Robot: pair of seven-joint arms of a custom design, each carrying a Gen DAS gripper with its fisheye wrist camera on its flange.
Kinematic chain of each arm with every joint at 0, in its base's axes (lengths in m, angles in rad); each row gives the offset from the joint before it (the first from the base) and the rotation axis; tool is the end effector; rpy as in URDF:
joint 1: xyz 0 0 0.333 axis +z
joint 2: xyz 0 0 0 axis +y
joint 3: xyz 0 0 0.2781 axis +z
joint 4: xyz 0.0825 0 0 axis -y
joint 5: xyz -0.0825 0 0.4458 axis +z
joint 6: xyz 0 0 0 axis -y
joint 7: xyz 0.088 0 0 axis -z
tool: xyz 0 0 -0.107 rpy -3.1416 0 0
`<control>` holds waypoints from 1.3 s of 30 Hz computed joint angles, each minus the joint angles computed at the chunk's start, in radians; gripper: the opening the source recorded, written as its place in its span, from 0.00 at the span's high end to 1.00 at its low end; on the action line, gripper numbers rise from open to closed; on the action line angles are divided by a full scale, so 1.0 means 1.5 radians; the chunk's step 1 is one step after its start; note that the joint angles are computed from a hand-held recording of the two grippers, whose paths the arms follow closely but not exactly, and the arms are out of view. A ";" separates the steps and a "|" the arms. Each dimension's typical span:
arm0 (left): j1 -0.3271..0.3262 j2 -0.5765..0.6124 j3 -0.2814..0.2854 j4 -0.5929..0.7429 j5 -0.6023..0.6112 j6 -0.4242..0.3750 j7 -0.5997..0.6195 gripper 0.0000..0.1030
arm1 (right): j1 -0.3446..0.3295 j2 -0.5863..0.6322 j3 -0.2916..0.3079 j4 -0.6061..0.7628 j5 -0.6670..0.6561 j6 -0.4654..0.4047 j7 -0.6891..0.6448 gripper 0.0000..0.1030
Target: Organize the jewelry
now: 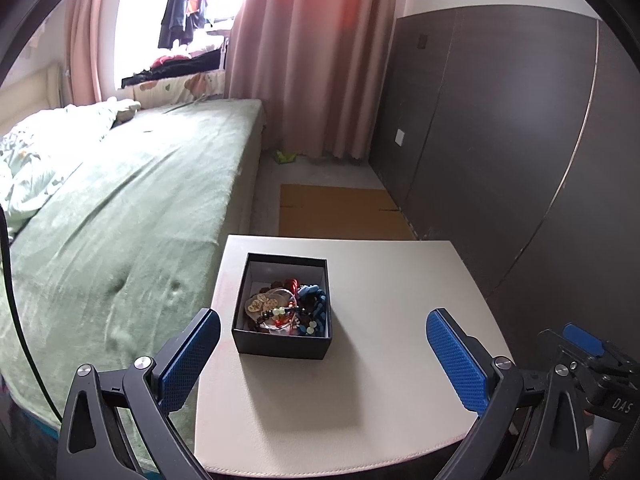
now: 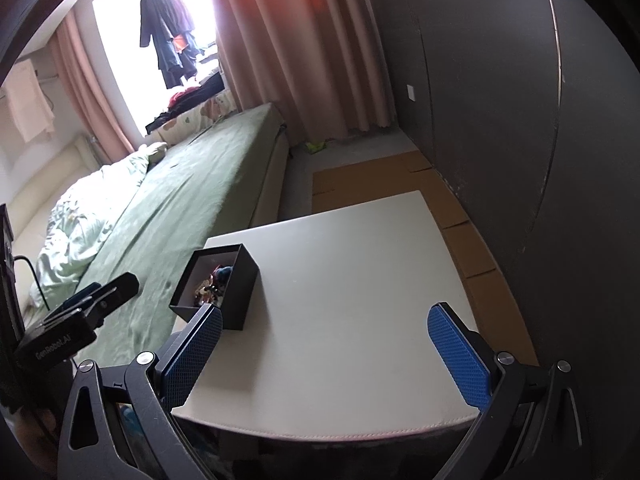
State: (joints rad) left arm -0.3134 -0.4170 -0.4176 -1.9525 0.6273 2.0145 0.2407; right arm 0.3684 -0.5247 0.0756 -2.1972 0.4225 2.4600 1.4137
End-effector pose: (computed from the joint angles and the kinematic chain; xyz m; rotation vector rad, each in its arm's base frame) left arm 0.4034 -0.3643 0.6596 -2.0075 1.2684 -0.7479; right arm 0.4692 0.2297 0.6378 -1.9121 1.2853 -0.2362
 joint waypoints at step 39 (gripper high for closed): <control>-0.008 -0.001 -0.005 0.008 0.003 -0.019 0.003 0.00 | 0.003 -0.018 -0.006 -0.006 0.013 -0.021 -0.033 0.00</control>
